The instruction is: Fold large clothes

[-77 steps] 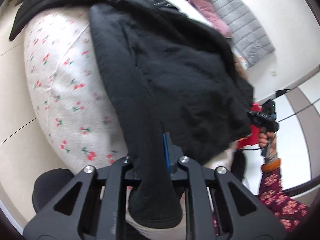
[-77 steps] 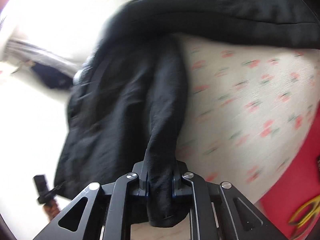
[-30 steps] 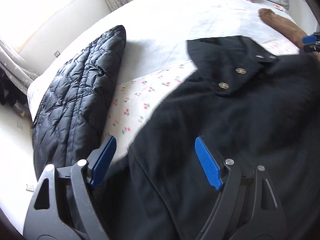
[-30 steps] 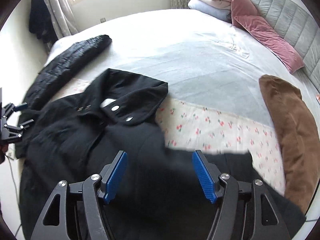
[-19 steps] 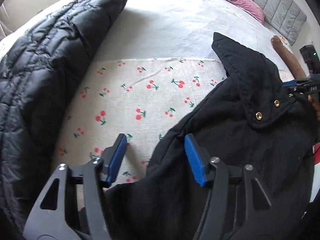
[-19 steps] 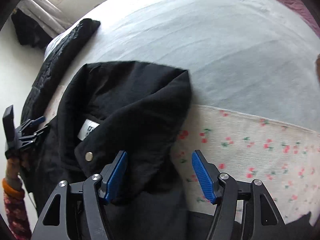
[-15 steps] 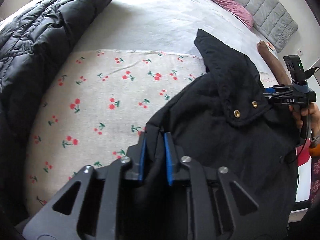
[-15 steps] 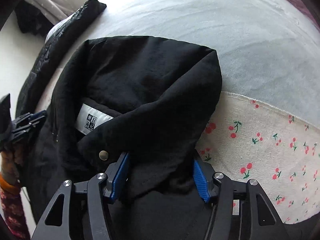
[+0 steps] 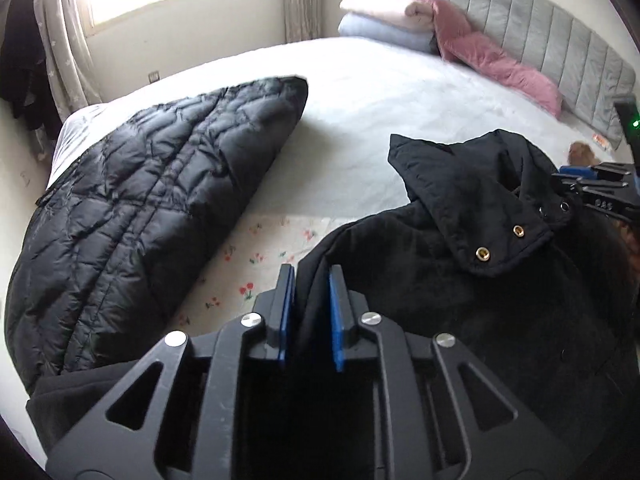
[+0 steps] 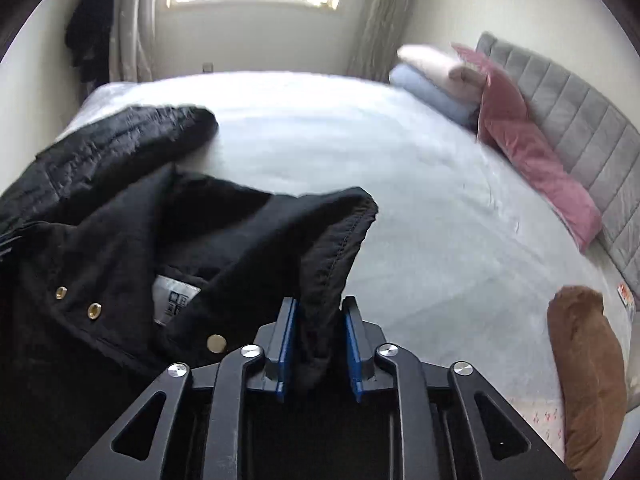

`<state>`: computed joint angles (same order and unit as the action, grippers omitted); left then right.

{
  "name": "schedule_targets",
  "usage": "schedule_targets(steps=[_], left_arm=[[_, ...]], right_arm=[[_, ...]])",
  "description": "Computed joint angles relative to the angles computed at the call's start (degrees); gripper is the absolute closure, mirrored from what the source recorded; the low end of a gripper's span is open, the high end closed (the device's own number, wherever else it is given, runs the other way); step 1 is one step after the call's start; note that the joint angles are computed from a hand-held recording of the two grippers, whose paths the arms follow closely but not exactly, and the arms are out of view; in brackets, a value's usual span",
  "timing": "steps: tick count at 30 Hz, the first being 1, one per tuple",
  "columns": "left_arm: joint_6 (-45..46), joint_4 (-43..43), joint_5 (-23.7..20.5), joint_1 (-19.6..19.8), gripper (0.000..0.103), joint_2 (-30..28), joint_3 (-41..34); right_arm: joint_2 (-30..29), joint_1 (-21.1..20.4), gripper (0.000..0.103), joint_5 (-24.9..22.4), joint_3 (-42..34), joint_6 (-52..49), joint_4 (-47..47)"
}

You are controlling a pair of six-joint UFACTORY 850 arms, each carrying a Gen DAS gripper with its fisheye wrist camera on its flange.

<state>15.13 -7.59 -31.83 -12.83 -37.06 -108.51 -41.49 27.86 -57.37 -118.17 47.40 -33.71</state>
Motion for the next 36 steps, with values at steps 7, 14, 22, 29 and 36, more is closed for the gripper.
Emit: schedule_targets(steps=[7, 14, 22, 29, 36], left_arm=[[14.4, -17.1, 0.9, 2.0, 0.046, 6.9, 8.7], [18.9, -20.6, 1.0, 0.8, 0.04, 5.5, 15.8], [10.7, -13.3, -0.7, -0.3, 0.033, 10.5, 18.4], [16.9, -16.7, -1.2, 0.7, 0.023, 21.4, 28.1], [18.5, -13.7, -1.2, -1.6, 0.023, 27.5, 33.1]], right_arm=[[16.8, -0.2, 0.062, 11.6, 24.4, 7.5, -1.4], [22.3, -3.0, 0.062, 20.0, 43.9, 16.4, -3.5], [30.7, -1.5, 0.049, 19.7, 50.9, 24.4, -6.4], [45.8, 1.9, 0.032, 2.0, 60.2, 31.2, -11.8], [62.8, -6.0, 0.024, -15.7, 72.2, 30.5, -8.3]])
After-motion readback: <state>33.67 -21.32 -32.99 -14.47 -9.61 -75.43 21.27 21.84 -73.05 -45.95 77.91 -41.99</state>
